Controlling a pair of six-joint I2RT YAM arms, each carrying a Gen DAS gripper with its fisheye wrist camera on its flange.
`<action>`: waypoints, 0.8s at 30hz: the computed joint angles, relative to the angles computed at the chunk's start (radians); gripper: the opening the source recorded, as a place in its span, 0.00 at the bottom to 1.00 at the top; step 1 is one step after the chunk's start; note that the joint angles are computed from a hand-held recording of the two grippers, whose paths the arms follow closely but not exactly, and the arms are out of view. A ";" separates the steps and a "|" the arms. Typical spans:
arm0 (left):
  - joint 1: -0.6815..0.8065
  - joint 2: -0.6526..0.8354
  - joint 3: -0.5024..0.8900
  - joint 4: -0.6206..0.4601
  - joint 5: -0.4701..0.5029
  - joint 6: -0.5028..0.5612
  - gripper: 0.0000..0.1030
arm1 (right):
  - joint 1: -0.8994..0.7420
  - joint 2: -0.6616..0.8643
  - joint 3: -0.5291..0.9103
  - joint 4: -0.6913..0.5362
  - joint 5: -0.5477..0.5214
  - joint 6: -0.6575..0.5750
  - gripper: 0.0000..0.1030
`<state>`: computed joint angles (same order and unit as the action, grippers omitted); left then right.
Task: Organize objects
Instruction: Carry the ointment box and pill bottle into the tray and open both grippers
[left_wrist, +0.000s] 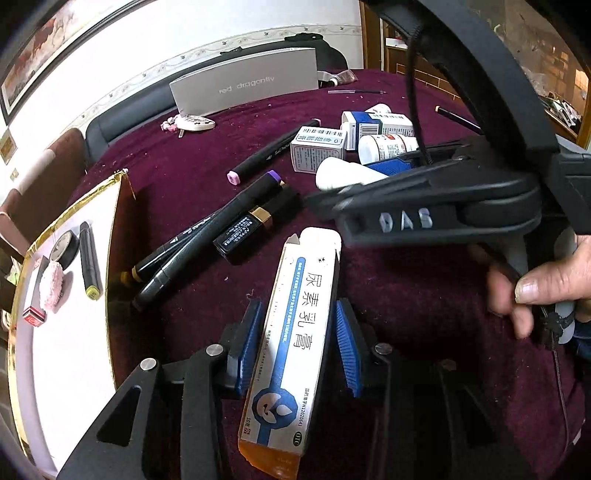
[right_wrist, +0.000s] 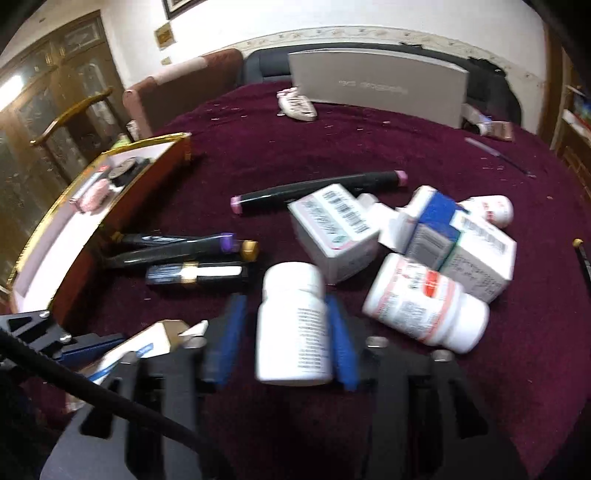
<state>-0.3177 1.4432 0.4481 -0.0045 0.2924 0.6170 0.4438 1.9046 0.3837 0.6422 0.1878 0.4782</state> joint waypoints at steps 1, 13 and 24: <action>0.008 0.009 0.009 -0.008 0.011 0.001 0.33 | 0.013 0.005 0.016 -0.020 0.003 -0.010 0.63; 0.041 0.050 0.048 -0.036 0.026 -0.029 0.54 | -0.004 -0.015 0.041 -0.096 -0.017 0.029 0.78; 0.048 0.090 0.080 -0.036 0.001 -0.050 0.77 | 0.005 -0.048 0.052 -0.183 0.064 0.102 0.30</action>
<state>-0.2694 1.5335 0.5278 -0.0404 0.2934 0.5675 0.4492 1.8571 0.4362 0.4588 0.2522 0.5803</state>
